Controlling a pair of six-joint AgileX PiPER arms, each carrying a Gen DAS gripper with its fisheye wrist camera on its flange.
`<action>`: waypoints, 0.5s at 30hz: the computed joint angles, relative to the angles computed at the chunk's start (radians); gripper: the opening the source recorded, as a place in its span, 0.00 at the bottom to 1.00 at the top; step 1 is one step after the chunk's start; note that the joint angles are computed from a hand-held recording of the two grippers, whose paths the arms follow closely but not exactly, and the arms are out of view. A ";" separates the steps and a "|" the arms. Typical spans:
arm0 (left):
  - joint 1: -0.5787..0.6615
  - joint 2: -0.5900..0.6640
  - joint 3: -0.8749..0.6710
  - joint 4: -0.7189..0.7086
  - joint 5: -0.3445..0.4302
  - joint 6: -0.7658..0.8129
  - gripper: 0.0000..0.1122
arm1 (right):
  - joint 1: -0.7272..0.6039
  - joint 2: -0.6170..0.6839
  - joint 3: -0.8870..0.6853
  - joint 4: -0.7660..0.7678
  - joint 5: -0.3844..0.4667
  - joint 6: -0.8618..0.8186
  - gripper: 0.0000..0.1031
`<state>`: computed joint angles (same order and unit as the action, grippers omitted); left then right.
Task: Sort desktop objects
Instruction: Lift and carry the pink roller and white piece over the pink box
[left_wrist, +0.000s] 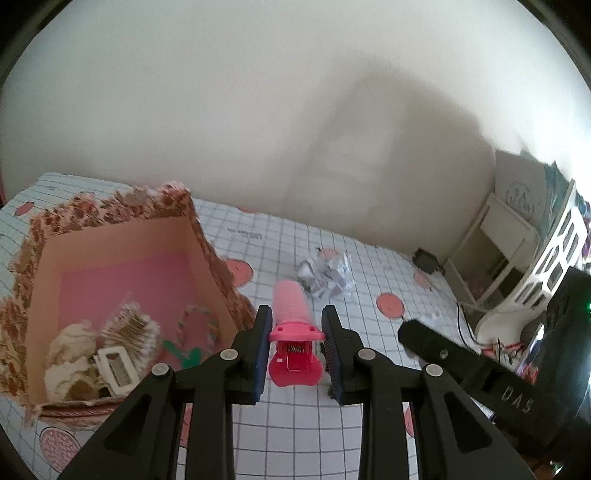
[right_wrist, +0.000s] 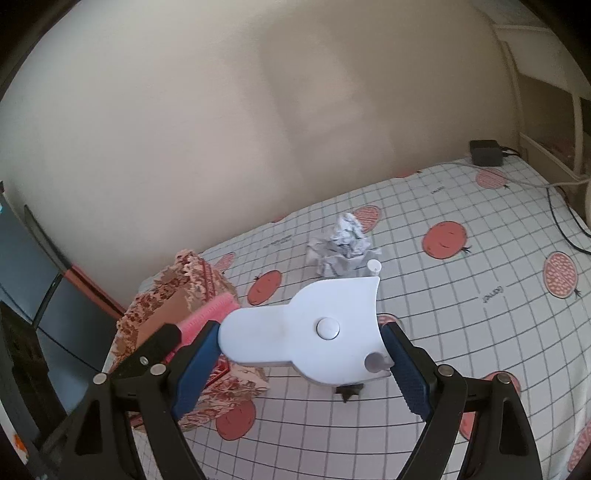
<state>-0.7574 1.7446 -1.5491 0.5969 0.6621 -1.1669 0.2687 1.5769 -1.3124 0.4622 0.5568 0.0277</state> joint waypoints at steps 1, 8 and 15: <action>0.003 -0.016 0.018 0.027 -0.006 -0.029 0.26 | 0.008 -0.001 0.003 0.004 -0.007 -0.003 0.86; 0.021 -0.133 0.139 0.224 0.000 -0.257 0.26 | 0.068 0.004 -0.006 0.001 -0.039 -0.023 0.86; 0.052 -0.203 0.218 0.264 0.013 -0.352 0.26 | 0.115 0.009 -0.020 -0.033 -0.063 0.001 0.86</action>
